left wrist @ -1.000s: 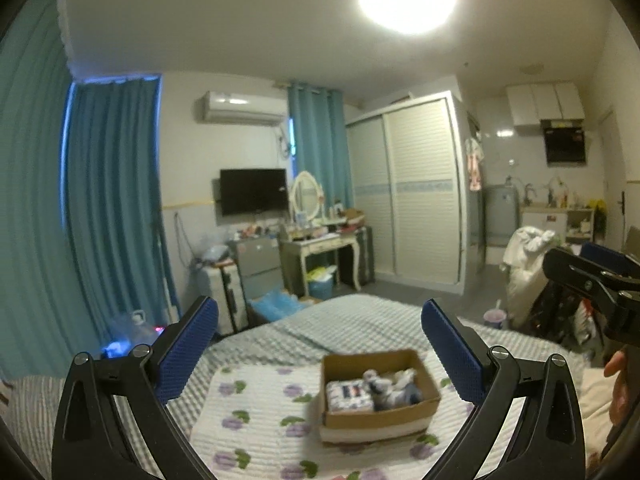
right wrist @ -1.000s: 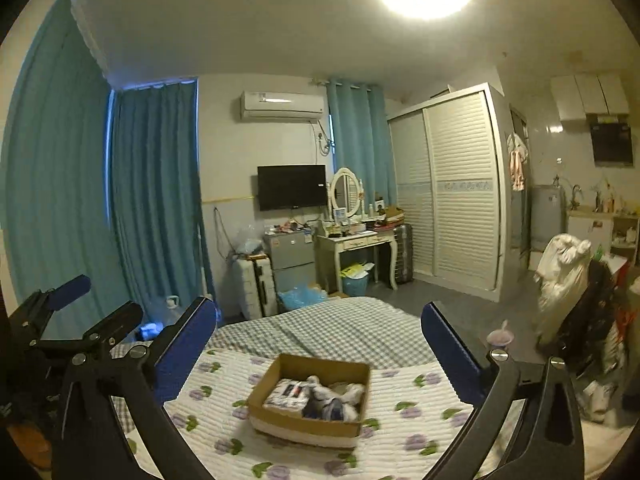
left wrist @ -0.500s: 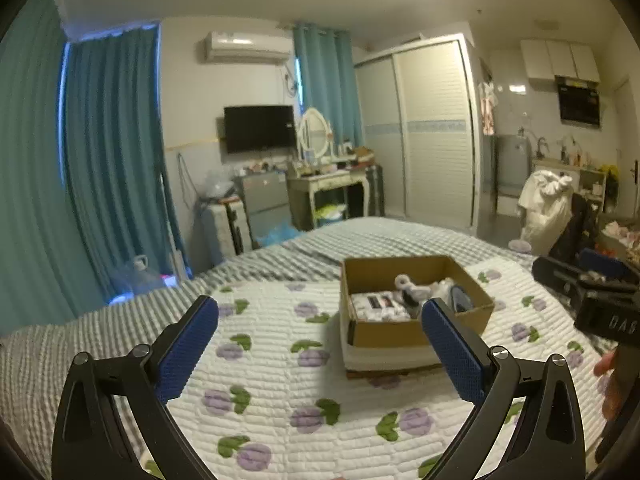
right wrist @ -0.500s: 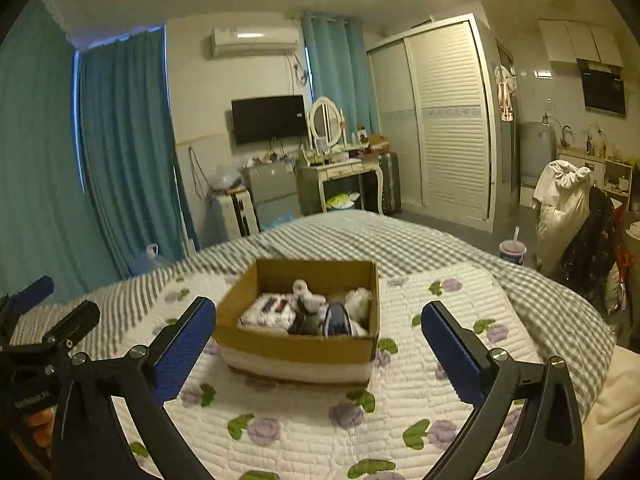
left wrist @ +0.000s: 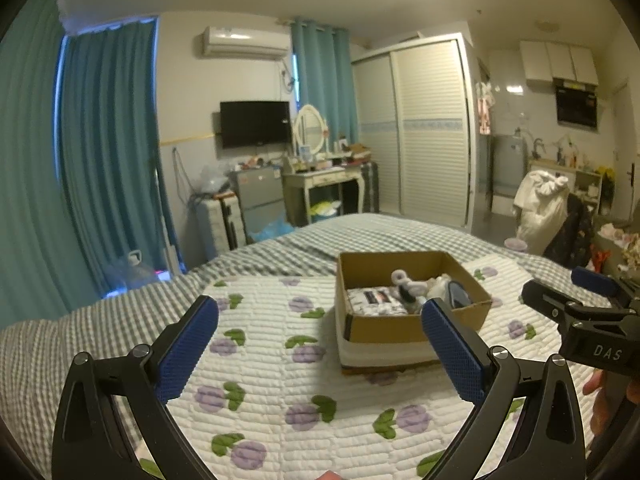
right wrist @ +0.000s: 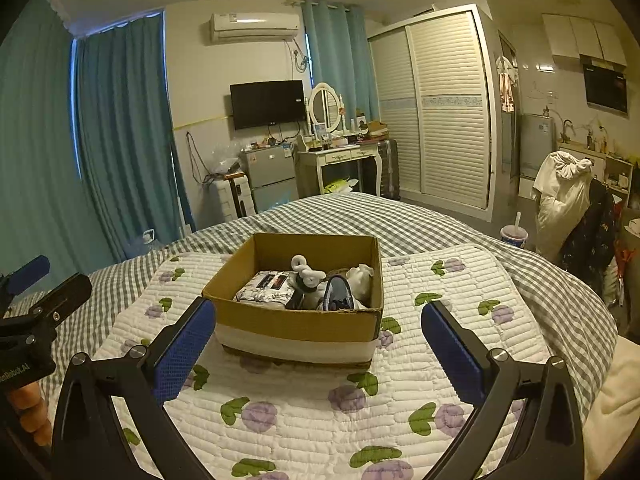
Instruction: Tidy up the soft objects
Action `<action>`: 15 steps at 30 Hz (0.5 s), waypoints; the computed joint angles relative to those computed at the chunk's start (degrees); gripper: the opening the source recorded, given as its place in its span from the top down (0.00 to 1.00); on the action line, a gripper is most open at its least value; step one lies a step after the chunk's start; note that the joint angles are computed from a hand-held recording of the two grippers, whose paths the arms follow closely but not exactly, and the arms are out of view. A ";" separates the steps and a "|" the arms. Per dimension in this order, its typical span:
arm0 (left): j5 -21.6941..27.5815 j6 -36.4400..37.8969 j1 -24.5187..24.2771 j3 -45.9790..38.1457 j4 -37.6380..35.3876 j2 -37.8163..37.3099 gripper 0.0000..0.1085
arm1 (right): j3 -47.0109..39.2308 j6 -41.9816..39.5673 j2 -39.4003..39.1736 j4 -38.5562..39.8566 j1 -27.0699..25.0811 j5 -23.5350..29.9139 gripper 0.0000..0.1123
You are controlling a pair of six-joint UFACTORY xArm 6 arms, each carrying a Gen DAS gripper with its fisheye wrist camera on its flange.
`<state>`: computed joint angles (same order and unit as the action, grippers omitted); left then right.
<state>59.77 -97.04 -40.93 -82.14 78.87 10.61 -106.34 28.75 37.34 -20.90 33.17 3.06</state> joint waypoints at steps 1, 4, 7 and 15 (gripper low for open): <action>-0.10 0.11 0.02 -0.12 -0.08 0.10 0.05 | 0.09 0.19 -0.12 -0.18 0.05 0.00 0.08; -0.34 0.25 0.04 -0.20 -0.26 0.31 0.05 | 0.64 1.96 -0.67 -1.69 -0.03 -0.33 0.08; -1.17 -0.37 0.41 0.11 -0.43 0.33 0.05 | 1.13 0.82 -1.13 -0.40 0.06 -0.69 0.08; -2.20 0.43 0.68 -0.53 -1.31 1.07 0.05 | 2.15 0.98 -1.63 -1.24 0.29 -1.80 0.08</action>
